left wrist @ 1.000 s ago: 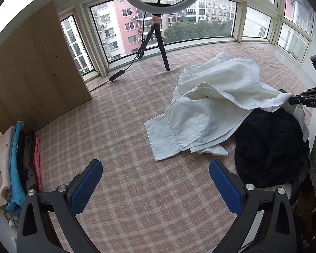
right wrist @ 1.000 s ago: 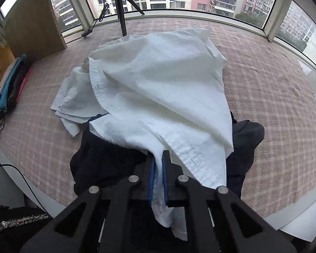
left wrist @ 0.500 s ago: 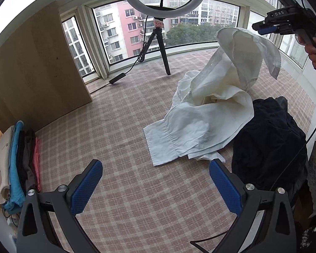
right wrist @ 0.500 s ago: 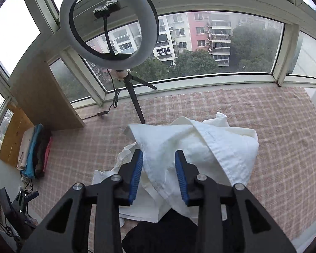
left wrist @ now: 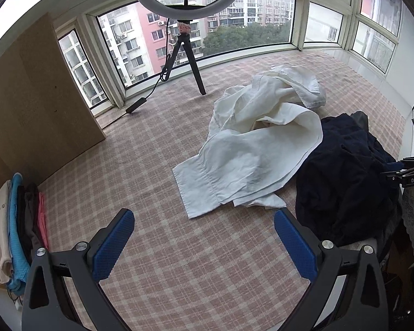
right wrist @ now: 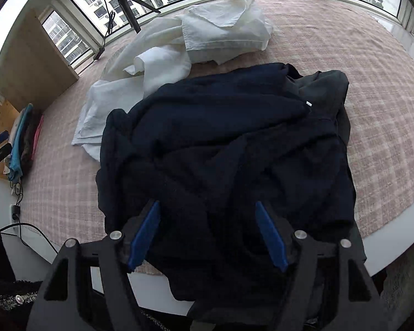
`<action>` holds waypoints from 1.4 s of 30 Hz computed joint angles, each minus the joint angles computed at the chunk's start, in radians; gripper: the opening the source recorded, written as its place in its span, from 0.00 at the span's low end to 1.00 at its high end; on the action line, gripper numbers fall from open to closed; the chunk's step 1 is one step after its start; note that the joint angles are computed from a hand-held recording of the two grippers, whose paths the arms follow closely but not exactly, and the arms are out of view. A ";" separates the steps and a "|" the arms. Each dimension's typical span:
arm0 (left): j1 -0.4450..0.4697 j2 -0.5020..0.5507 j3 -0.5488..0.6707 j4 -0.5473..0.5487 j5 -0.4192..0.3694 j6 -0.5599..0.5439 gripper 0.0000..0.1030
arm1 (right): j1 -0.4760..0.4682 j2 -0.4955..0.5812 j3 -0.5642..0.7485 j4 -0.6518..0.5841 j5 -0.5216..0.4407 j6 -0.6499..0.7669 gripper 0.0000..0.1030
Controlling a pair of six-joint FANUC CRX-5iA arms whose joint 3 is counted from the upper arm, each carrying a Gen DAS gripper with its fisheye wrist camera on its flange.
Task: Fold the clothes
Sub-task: 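Grasp the navy sweatshirt with the right tool and lift it, then lay the navy sweatshirt on the mat and open the right tool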
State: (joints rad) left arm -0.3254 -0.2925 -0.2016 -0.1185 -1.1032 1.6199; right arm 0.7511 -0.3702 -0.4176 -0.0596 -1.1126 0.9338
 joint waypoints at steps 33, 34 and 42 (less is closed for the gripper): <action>0.839 -0.513 -0.276 0.407 -0.061 -0.535 0.99 | 0.434 0.449 1.240 0.079 0.287 0.348 0.09; 0.903 -0.532 -0.290 0.440 -0.075 -0.578 0.99 | 0.442 0.476 1.284 0.073 0.274 0.359 0.09; 1.294 -0.622 -0.379 0.632 -0.187 -0.836 0.99 | 0.413 0.728 1.571 0.036 -0.089 0.300 0.57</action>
